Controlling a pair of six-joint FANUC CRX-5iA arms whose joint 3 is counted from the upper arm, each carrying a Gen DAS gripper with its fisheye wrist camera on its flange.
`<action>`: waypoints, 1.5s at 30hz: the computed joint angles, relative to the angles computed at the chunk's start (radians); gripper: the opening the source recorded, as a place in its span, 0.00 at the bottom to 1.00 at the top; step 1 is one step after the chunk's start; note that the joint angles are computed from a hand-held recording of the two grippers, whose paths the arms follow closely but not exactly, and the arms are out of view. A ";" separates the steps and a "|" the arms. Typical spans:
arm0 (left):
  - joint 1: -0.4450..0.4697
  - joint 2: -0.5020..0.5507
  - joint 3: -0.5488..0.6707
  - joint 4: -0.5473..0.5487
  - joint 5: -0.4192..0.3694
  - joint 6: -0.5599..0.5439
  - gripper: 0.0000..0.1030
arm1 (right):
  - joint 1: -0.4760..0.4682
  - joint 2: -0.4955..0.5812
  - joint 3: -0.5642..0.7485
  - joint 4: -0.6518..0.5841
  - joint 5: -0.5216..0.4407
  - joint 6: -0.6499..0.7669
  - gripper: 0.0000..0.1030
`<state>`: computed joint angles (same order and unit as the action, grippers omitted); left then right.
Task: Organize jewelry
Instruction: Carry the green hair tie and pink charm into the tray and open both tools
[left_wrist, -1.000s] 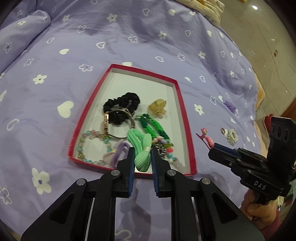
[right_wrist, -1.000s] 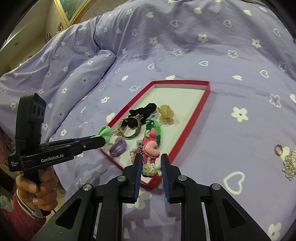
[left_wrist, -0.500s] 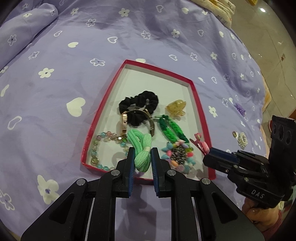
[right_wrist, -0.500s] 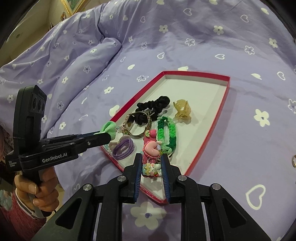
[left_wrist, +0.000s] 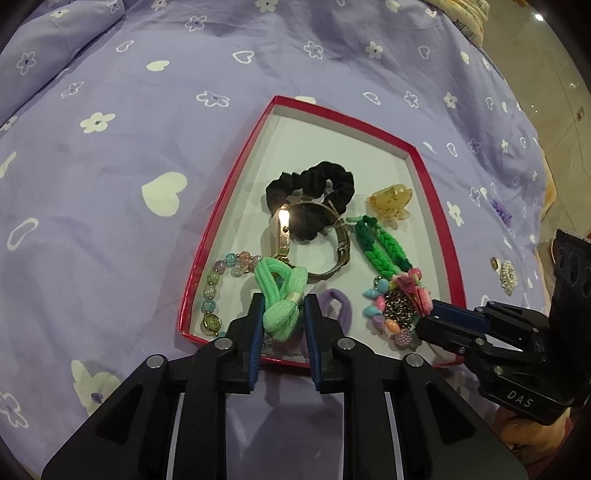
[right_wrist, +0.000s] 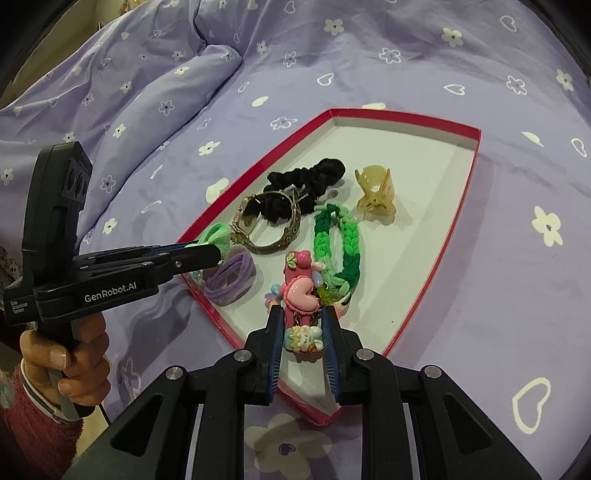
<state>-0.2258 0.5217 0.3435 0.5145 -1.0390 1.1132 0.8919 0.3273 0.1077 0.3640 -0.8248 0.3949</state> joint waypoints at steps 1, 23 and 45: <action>-0.001 0.000 0.000 -0.006 0.002 0.001 0.18 | 0.000 0.001 0.000 0.000 0.001 0.000 0.21; -0.009 -0.016 0.001 -0.052 0.019 0.027 0.42 | -0.001 -0.019 -0.029 0.024 0.023 -0.054 0.26; 0.027 -0.131 -0.148 0.020 0.080 0.047 0.75 | 0.036 -0.146 -0.255 0.337 0.132 -0.478 0.53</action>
